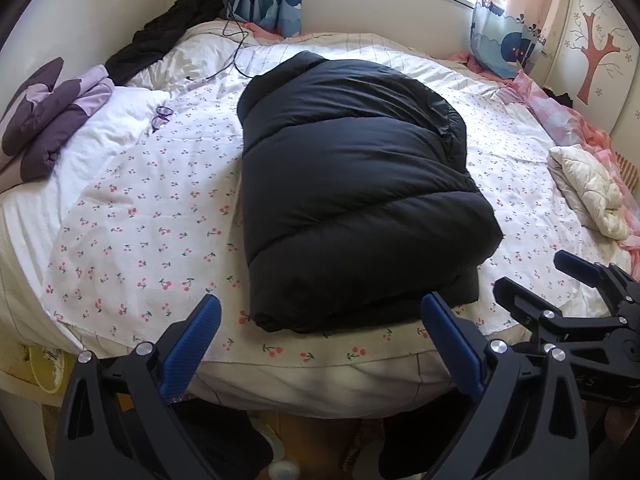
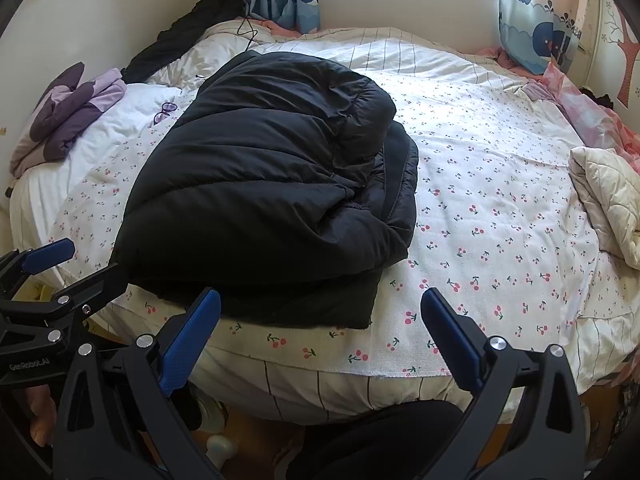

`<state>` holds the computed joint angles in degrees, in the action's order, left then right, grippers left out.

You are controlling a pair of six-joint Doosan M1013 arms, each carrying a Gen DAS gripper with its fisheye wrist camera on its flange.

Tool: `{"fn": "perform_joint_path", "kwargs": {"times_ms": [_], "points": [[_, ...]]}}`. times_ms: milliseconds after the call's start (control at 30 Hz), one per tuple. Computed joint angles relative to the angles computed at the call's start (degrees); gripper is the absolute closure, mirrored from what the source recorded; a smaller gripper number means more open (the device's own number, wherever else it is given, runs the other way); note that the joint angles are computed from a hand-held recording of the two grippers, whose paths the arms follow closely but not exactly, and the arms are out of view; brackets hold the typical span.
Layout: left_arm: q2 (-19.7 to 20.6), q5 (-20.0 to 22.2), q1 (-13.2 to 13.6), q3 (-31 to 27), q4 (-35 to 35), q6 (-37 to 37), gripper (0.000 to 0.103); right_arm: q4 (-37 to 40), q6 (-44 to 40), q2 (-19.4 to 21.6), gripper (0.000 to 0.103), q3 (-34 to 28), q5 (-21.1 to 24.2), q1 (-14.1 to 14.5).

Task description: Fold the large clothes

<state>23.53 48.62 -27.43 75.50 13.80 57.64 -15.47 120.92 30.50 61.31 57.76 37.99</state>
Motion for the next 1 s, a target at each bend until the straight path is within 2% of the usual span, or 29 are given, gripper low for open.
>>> {"fn": "perform_joint_path", "kwargs": {"times_ms": [1000], "points": [[0.51,0.21,-0.06,-0.37,-1.41,0.97,0.007,1.79,-0.31,0.04,0.006,1.13,-0.4,-0.26]]}}
